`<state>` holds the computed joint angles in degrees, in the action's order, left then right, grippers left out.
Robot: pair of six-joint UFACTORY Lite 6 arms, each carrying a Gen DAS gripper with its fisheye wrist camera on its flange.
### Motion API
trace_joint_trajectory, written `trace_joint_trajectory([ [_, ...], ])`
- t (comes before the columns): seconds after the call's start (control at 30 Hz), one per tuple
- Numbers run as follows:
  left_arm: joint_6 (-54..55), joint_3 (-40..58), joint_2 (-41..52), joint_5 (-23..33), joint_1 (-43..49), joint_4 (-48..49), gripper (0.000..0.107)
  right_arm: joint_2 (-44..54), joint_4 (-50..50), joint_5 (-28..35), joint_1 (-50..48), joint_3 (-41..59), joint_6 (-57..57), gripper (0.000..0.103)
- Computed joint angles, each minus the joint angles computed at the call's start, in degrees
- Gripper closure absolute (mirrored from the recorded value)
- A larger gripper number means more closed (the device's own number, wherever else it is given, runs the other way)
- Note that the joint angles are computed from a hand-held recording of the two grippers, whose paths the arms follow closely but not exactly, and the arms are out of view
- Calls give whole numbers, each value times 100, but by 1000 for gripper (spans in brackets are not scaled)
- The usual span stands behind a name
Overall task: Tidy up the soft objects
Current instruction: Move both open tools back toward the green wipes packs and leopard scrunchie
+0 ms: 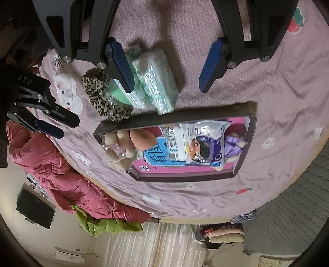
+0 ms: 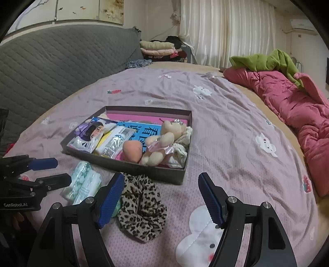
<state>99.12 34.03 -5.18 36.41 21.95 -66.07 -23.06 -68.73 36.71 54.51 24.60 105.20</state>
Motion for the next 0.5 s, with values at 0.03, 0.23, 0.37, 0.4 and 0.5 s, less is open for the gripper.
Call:
trace_joint_trajectory([
  [0.03, -6, -12, 0, -23, -14, 15, 42, -26, 38, 33, 54, -23, 11, 28],
  [0.23, -88, -117, -26, -134, -159, 99, 42, -70, 226, 87, 191, -63, -68, 28],
  [0.37, -77, -151, 89, -329, -266, 109, 42, 21, 287, 14, 174, -51, -133, 28],
  [0.4, -112, -126, 141, -365, -271, 141, 42, 42, 286, -17, 156, -54, -142, 28],
  [0.5, -171, -36, 280, -333, -204, 194, 42, 145, 303, -175, 113, -83, -180, 28],
])
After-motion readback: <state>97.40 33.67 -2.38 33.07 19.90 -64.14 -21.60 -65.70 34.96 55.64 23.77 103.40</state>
